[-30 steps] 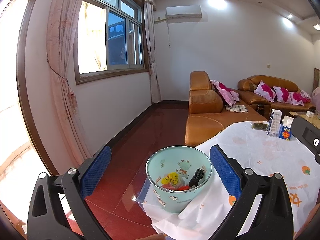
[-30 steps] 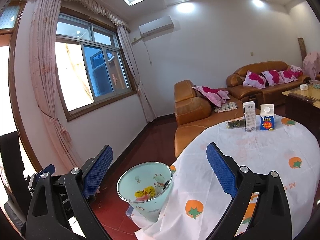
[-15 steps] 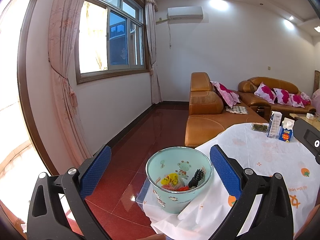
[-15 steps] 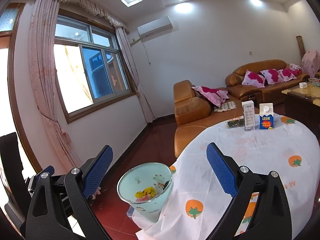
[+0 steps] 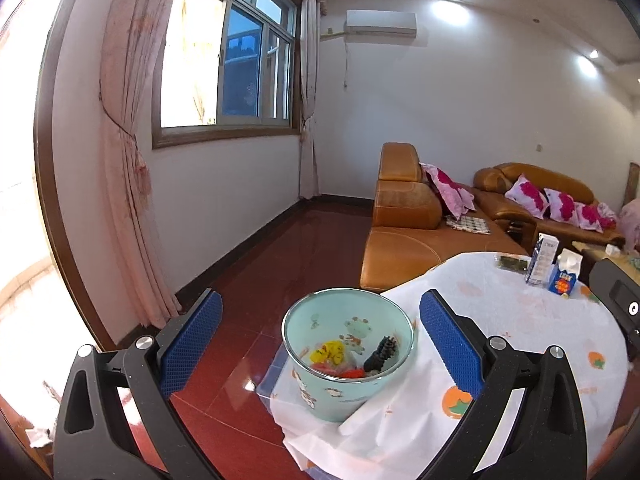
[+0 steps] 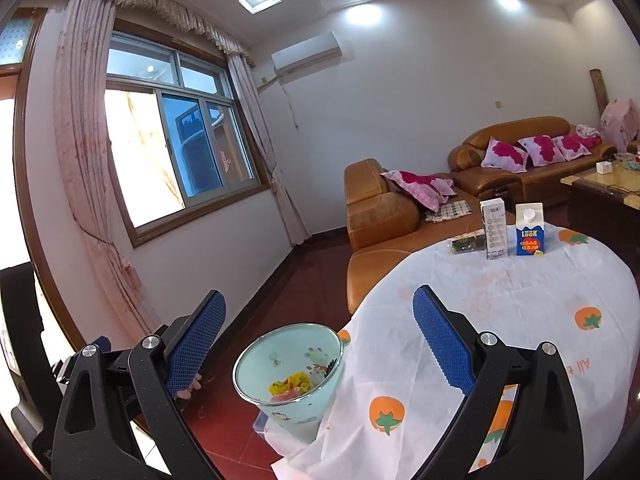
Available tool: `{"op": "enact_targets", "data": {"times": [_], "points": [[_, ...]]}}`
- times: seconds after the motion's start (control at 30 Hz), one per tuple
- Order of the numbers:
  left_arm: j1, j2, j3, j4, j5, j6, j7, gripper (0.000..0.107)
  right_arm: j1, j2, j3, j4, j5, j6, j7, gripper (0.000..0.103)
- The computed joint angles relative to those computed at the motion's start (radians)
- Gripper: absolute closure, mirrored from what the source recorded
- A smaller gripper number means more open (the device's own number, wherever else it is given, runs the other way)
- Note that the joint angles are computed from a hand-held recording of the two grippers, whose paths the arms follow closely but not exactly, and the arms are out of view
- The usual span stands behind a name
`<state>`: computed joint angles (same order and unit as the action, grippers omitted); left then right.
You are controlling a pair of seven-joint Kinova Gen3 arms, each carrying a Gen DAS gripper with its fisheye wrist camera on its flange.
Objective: Collect trash
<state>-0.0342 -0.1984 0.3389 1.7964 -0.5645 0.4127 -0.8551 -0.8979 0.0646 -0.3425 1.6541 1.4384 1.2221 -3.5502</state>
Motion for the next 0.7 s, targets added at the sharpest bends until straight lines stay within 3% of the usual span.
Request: {"op": "enact_targets", "data": {"times": [0.1,0.33,0.53,0.7], "points": [[-0.042,-0.003,0.05,0.006,-0.067,0.006,0.06,0.01,0.0,0.0,0.0,0.002,-0.001,0.0,-0.004,0.01],[0.014,0.007,0.0,-0.001,-0.028,0.003,0.005,0.01,0.0,0.001,0.0,0.002,-0.009,-0.001,-0.006,0.01],[-0.008,0.019,0.046,-0.009,-0.11,0.031,0.077,0.01,0.004,0.0,0.003,0.004,-0.018,-0.007,-0.017,0.01],[0.036,0.024,0.006,-0.01,-0.102,0.029,0.07,0.01,0.005,0.003,0.005,0.001,-0.022,-0.009,-0.019,0.01]]}}
